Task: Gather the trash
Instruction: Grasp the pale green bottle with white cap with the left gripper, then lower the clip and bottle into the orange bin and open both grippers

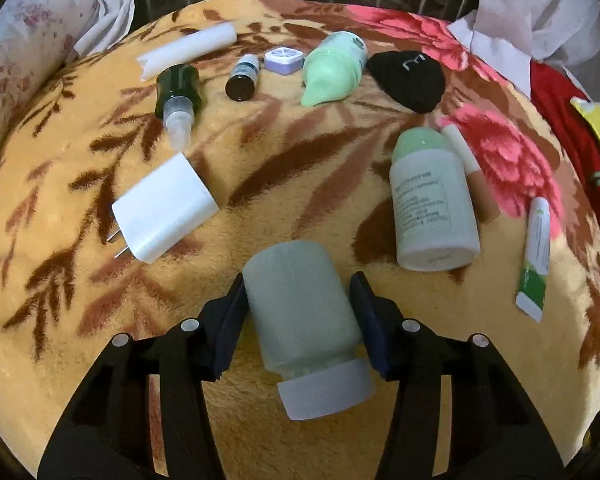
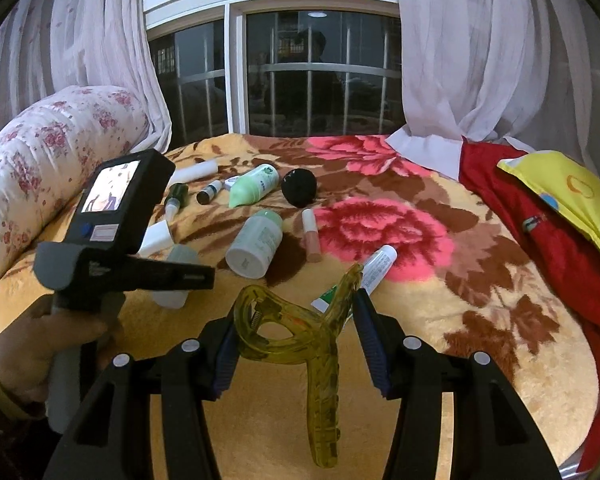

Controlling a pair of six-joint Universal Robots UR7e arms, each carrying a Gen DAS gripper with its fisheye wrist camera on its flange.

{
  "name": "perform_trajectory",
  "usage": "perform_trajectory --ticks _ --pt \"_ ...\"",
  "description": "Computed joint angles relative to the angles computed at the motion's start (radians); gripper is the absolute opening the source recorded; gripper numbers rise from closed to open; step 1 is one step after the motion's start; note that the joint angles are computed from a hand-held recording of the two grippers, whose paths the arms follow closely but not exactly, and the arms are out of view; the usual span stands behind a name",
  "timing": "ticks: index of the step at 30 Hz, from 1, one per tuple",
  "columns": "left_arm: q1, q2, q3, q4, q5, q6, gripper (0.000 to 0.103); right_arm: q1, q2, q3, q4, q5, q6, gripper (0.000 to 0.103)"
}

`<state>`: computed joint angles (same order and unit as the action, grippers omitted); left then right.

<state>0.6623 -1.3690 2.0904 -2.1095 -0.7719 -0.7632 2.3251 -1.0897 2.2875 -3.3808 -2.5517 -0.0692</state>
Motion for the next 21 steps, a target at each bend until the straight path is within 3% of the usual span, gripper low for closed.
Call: perform_trajectory --ticks 5,11,16,21 --pt "-0.017 -0.047 0.034 -0.016 -0.001 0.039 0.049 0.013 -0.009 0.003 0.0 0.006 0.001 0.052" --pt "-0.103 -0.186 0.093 0.063 0.021 0.057 0.045 0.052 -0.009 0.003 0.035 0.011 0.023 0.052" --pt "-0.193 -0.336 0.142 0.204 -0.006 0.016 0.043 0.11 -0.007 0.002 0.102 0.025 0.074 0.052" --pt "-0.315 -0.512 0.183 0.438 -0.028 -0.101 0.042 0.171 -0.018 0.011 0.211 0.078 0.148 0.052"
